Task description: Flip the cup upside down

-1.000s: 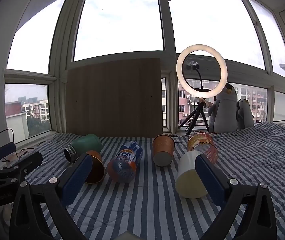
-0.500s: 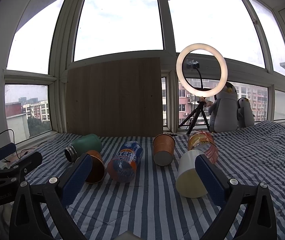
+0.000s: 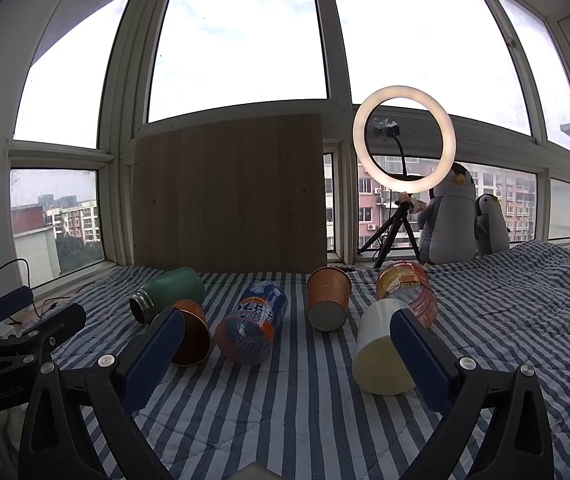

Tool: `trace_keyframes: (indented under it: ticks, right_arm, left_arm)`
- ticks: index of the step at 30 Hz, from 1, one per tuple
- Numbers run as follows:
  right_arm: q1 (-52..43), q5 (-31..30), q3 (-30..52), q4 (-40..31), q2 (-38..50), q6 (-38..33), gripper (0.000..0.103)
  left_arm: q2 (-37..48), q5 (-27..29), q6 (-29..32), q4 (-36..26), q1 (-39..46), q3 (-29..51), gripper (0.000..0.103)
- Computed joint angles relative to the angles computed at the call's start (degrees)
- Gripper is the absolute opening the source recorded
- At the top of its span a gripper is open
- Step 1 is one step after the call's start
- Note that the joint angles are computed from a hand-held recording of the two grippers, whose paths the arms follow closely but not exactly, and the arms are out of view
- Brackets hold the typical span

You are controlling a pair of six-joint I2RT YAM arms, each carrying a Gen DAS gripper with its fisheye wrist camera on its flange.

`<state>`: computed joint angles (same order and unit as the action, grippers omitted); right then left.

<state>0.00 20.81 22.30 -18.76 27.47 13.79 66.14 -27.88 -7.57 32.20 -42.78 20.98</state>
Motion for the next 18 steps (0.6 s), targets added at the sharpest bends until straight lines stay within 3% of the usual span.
trace_keyframes:
  ticks: [18]
  right_arm:
    - [0.06, 0.0, -0.45, 1.01, 0.73, 0.35, 0.102]
  left_arm:
    - [0.36, 0.02, -0.1, 0.36, 0.01, -0.08, 0.103]
